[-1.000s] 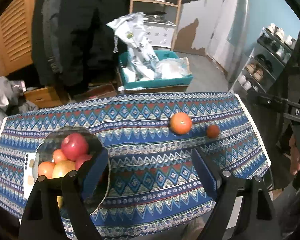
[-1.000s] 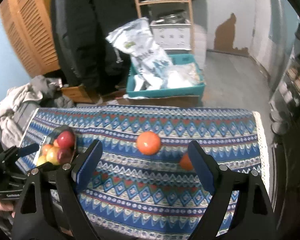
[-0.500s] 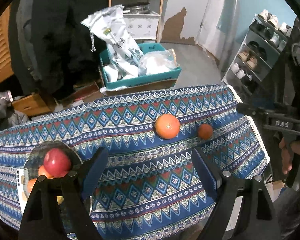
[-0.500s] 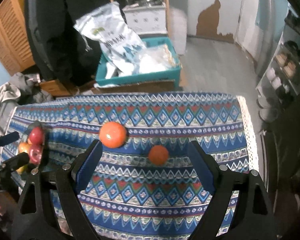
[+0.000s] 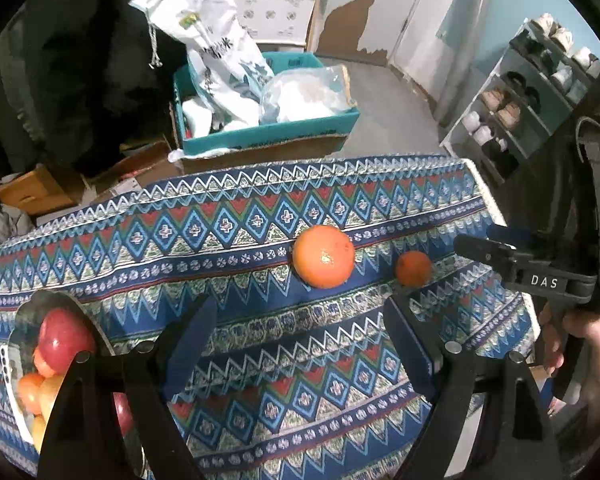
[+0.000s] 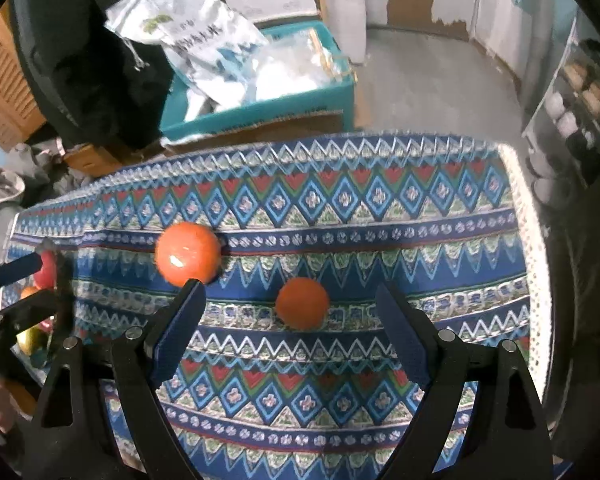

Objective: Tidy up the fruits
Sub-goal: 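Move both grippers away from the bowl toward the two remaining oranges, then grasp the large orange with the left gripper while the right gripper grasps the small tangerine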

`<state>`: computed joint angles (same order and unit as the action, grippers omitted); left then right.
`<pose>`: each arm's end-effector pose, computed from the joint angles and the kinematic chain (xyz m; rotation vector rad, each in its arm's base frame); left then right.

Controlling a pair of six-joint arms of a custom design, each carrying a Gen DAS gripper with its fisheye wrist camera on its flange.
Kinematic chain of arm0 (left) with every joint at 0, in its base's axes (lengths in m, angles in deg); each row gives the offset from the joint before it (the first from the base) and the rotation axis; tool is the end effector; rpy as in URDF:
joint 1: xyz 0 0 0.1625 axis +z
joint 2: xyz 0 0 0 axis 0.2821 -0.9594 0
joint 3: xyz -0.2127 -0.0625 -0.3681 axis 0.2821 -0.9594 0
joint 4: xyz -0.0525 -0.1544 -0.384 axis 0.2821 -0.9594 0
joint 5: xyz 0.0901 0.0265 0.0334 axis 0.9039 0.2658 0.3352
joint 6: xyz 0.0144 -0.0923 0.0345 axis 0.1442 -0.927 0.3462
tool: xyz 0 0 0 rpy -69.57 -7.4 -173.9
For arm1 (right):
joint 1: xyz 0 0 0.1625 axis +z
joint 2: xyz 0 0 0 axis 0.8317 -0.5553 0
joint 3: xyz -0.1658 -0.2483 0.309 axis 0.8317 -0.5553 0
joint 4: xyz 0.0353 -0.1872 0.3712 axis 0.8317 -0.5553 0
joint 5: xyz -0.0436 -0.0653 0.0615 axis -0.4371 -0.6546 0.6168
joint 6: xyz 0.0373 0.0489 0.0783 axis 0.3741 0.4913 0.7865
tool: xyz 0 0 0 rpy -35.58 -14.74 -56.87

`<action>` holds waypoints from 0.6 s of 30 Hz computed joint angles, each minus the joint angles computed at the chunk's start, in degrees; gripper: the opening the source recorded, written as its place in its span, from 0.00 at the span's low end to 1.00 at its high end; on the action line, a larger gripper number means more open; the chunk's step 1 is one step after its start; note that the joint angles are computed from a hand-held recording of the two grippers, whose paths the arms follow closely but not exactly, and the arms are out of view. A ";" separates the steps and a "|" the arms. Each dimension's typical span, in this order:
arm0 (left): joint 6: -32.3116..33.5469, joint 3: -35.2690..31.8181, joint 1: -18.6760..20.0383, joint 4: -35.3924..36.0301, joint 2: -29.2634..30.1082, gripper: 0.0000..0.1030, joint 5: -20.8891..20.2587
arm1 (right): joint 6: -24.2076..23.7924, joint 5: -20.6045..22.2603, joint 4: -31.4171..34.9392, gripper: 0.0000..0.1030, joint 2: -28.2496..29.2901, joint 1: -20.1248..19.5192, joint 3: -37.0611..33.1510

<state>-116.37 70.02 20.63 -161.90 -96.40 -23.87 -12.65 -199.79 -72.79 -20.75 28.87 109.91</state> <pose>-0.4205 -0.5714 0.0325 0.0521 2.4516 -0.6710 0.0389 -0.6754 0.3777 0.6966 -2.5419 0.2729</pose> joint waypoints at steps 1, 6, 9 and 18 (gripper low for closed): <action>0.29 -0.66 0.64 -0.09 0.68 0.84 -0.51 | 0.13 -0.35 -0.08 0.84 0.73 -0.37 -0.27; 2.94 -2.62 2.43 -1.67 3.23 0.84 -1.66 | 0.14 -1.90 -0.82 0.84 3.31 -1.79 -0.68; 4.33 -4.28 3.23 -0.57 4.87 0.84 -1.50 | 0.13 -2.96 -0.80 0.84 4.53 -2.55 -0.57; 7.41 -7.75 5.65 -1.37 8.30 0.84 -3.75 | -2.03 -3.60 -3.33 0.67 6.31 -3.70 0.95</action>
